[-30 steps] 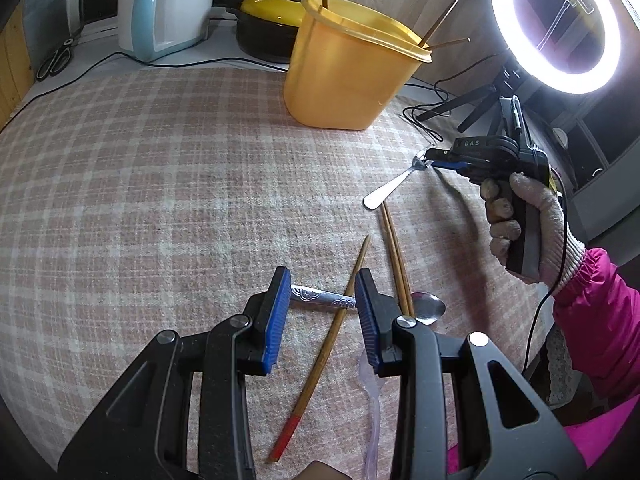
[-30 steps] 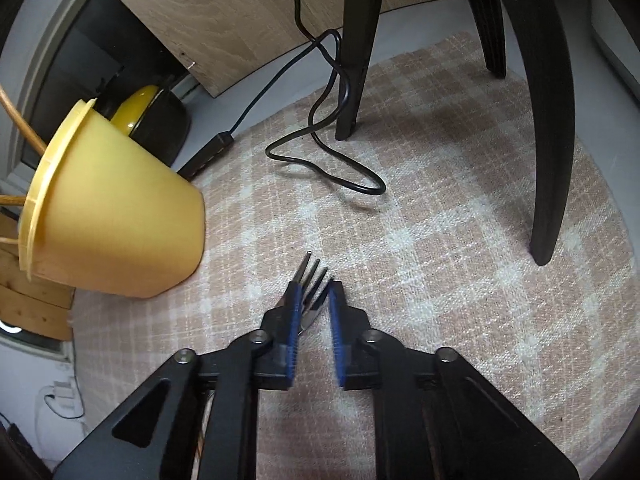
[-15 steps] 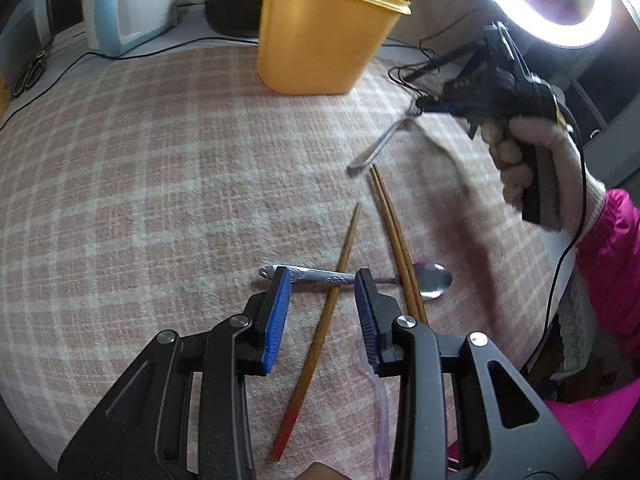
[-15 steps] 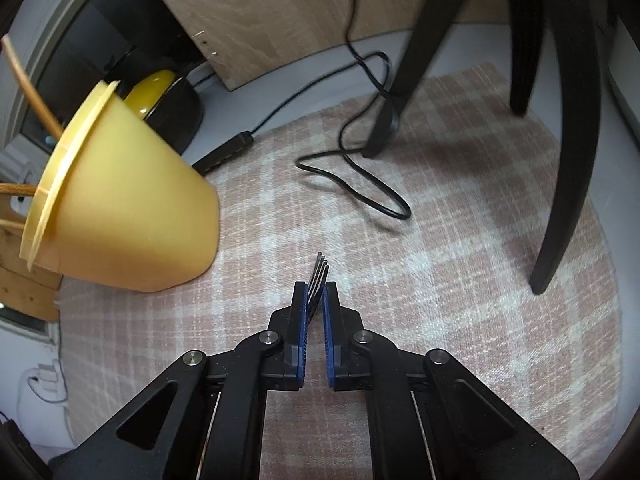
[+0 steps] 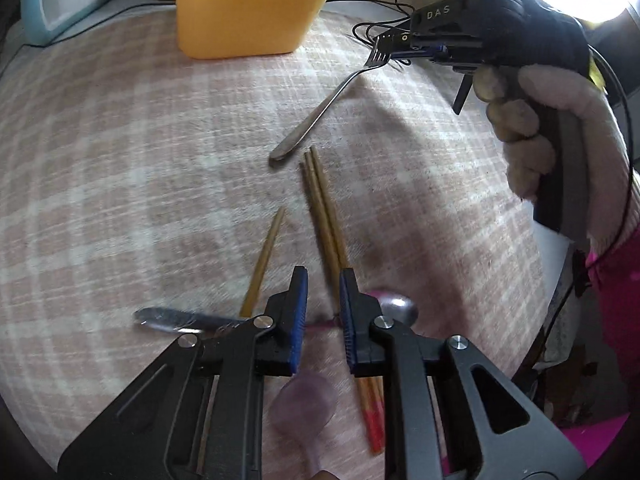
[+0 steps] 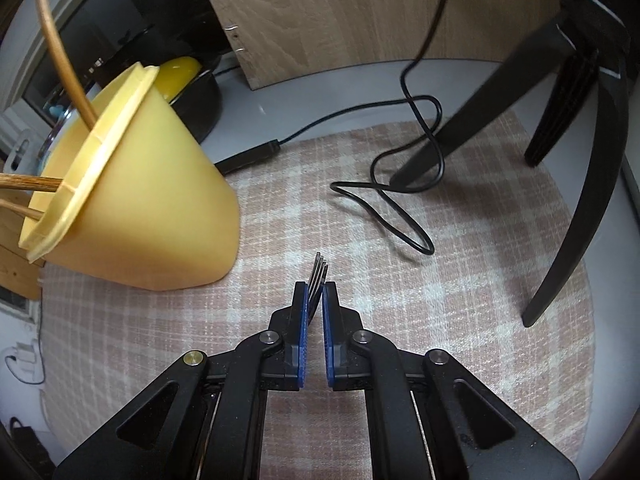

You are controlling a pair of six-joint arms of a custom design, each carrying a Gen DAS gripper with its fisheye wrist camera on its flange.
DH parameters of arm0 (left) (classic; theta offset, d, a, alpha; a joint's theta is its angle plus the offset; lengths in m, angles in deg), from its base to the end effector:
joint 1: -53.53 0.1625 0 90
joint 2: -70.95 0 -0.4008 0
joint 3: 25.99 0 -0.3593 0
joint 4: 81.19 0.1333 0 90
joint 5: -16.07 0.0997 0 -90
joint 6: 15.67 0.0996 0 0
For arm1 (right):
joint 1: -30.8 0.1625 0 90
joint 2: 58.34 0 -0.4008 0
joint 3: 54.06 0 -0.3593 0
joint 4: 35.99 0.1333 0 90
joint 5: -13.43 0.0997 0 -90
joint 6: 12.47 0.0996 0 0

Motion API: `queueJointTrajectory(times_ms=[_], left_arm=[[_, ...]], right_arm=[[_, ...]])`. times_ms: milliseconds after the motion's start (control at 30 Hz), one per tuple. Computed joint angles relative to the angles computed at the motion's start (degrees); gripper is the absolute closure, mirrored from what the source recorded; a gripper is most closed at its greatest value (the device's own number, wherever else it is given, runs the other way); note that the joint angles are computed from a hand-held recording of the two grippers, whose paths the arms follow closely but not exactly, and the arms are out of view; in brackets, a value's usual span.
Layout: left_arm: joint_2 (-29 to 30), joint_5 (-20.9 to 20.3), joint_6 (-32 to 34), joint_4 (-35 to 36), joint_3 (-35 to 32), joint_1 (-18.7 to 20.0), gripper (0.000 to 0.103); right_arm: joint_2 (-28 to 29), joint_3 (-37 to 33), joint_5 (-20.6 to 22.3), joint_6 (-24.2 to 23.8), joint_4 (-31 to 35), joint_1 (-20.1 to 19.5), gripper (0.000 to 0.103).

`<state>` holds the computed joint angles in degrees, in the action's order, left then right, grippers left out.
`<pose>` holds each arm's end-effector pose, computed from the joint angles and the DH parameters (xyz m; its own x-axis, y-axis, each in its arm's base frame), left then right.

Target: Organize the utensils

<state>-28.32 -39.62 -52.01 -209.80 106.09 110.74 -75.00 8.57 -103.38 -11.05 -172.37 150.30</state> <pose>-0.0275 -0.3926 0.2916 -0.9035 -0.1738 -0.3918 0.0042 0.9104 -0.4137 0.4384 -0.5954 -0.0691 -0.7904 -0.4150 0.4507 -0.4730 0.8809 -0.0183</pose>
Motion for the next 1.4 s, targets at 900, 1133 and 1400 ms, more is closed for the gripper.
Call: queueJointTrajectory(times_ms=[900,1133,1400], left_arm=[[6.3,1.9,1.2,-3.8,-2.6,2.5,0.099],[0.1,2.0,-0.7,-6.6,0.5,0.5,0.099],[-7.0,4.7,-2.1,-4.9,1.1,-2.6,0.099]], right_arm=[[-1.5,2.2,6.3,-0.7,-1.5,-1.3,0.099],[-4.1,5.4,7.3,-5.5,-4.5,-0.1,0.1],[-6.9,9.2,7.0,-12.4,-9.2,2.7,0.101]])
